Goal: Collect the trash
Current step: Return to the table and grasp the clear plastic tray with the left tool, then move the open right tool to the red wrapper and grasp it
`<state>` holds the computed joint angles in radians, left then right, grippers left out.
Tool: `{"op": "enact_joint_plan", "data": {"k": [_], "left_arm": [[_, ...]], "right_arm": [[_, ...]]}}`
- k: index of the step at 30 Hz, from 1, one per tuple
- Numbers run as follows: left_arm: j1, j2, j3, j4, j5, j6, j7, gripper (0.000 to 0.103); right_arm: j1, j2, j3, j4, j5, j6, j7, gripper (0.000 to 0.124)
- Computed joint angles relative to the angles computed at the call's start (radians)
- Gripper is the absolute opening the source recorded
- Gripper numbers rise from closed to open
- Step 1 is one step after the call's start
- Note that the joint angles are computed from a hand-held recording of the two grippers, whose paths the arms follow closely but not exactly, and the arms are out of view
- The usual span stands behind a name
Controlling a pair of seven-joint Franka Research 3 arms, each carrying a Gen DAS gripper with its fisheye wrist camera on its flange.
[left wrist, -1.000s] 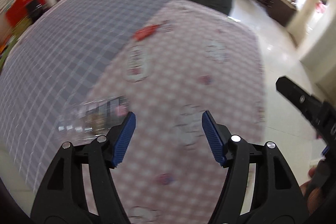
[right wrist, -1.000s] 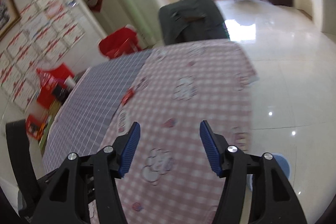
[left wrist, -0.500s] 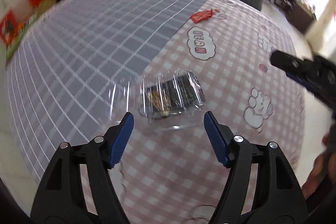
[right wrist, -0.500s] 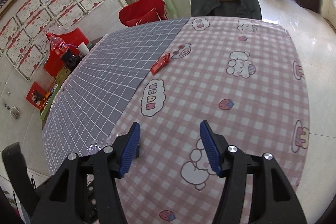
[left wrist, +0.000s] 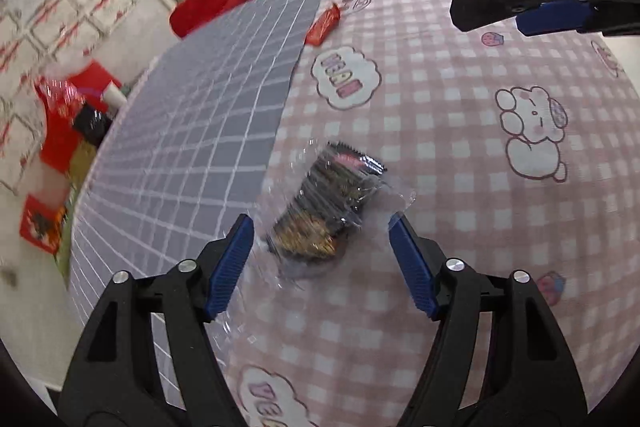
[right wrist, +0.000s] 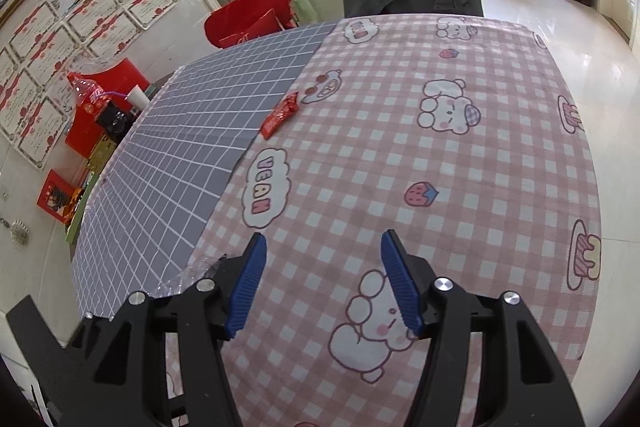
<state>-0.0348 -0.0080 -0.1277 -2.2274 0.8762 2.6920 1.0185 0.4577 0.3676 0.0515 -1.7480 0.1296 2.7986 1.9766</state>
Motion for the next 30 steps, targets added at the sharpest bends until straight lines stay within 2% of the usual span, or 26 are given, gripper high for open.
{"op": "enact_joint_plan", "data": {"k": [2,7,8,9,13,16,19,22,24,26,30], "left_arm": [[-0.001,0.020,0.000,0.017,0.018,-0.014,0.005,0.073],[0.004,0.067,0.012,0.063,-0.066,-0.003,0.098,0.072],[0.005,0.073,0.015,0.071,-0.086,0.001,0.113,0.069],[0.009,0.083,0.017,0.083,-0.121,0.011,0.141,0.056],[0.018,0.126,0.033,0.142,-0.184,0.023,0.185,0.045],[0.026,0.142,0.049,0.177,-0.201,0.064,0.167,0.032],[0.049,0.157,0.049,0.212,-0.306,0.098,0.197,0.023],[0.108,0.174,0.008,0.244,-0.577,0.134,0.320,0.019],[0.129,0.191,-0.010,0.272,-0.697,0.144,0.376,0.019],[0.139,0.212,-0.017,0.300,-0.771,0.152,0.405,0.019],[0.142,0.264,-0.013,0.357,-0.818,0.155,0.397,0.019]], "right_arm": [[-0.001,0.009,-0.004,0.008,0.002,-0.001,0.008,0.060],[-0.023,0.040,0.011,0.041,0.032,0.019,-0.017,0.060],[-0.024,0.051,0.011,0.055,0.035,0.025,-0.025,0.060],[-0.027,0.059,0.013,0.067,0.042,0.029,-0.034,0.060],[-0.072,0.125,0.070,0.161,0.121,0.043,-0.141,0.060],[-0.067,0.191,0.070,0.256,0.130,0.030,-0.197,0.060],[-0.071,0.252,0.085,0.342,0.154,0.014,-0.252,0.065],[-0.064,0.327,0.086,0.440,0.157,-0.009,-0.299,0.074],[-0.046,0.377,0.061,0.513,0.148,-0.044,-0.286,0.077],[-0.038,0.441,0.045,0.608,0.141,-0.078,-0.272,0.078],[-0.012,0.563,-0.006,0.805,0.083,-0.157,-0.230,0.079]]}}
